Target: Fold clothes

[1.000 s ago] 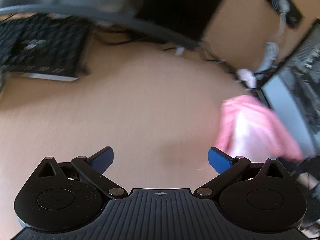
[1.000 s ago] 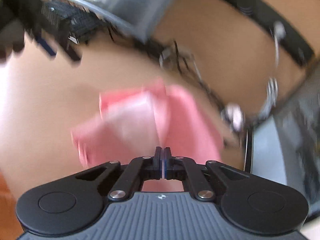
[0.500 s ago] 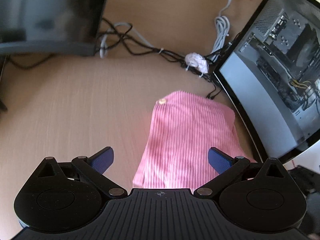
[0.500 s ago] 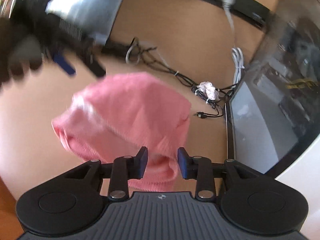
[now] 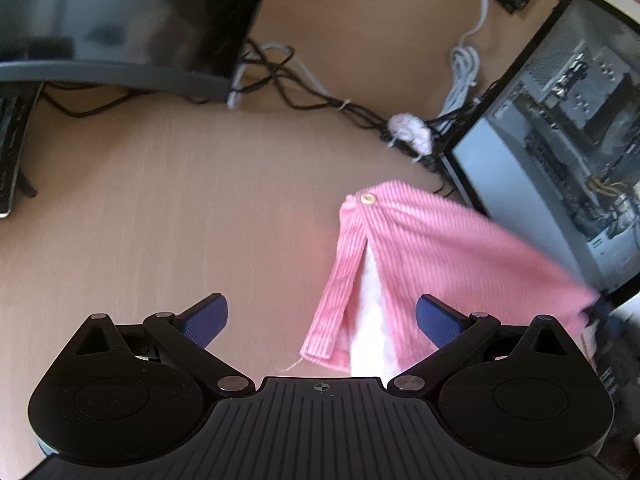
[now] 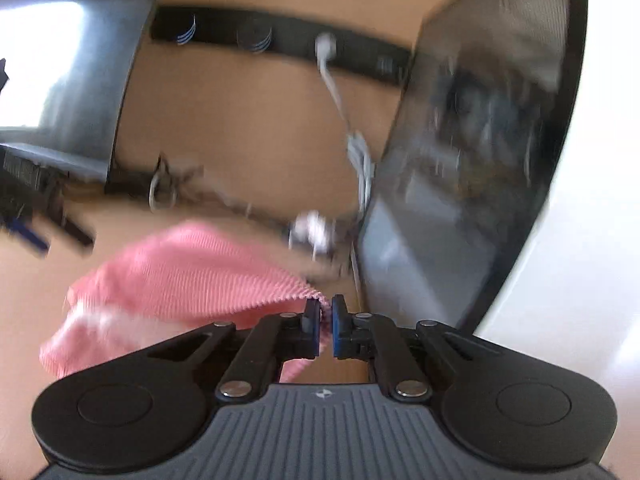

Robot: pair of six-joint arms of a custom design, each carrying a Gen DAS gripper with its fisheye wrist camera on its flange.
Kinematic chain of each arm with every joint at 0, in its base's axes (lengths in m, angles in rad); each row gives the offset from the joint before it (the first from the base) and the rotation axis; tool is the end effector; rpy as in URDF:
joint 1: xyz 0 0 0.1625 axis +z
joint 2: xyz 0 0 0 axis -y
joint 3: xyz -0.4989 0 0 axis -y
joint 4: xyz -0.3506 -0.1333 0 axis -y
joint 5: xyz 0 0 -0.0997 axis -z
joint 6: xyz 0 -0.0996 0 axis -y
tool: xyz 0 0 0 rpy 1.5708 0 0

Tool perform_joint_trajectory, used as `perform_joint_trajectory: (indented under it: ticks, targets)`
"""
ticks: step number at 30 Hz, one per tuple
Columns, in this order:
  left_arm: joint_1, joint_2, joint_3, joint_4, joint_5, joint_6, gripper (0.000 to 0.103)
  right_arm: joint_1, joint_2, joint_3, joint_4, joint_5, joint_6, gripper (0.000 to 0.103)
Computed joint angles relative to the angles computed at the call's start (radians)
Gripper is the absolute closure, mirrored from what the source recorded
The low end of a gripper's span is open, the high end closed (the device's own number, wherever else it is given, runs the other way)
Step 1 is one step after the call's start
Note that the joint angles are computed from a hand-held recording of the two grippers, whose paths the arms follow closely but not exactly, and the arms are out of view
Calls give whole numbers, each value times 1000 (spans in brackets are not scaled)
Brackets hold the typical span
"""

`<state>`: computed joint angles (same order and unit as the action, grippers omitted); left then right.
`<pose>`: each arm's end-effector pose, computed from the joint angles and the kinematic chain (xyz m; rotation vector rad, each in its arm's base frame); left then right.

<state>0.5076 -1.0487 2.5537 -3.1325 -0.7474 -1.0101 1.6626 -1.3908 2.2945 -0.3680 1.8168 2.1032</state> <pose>-0.2276 -0.3627 0.1832 0.0366 2.5867 -1.0095 0.1396 -0.3270 0.2429 1.0798 -2.0011 1.0216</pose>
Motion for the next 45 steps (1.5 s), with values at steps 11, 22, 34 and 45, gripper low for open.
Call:
perform_joint_trajectory:
  ticks: [11, 22, 34, 45]
  targets:
    - [15, 122, -77, -112, -48, 212, 0, -86, -80, 1, 250, -74, 105, 74]
    - [-36, 70, -131, 394, 140, -3, 0, 22, 265, -282, 432, -156, 255, 33]
    - [22, 39, -22, 43, 22, 102, 0, -6, 284, -242, 257, 35, 216, 11]
    - [95, 178, -116, -467, -199, 529, 1, 11, 160, -155, 270, 60, 220, 11]
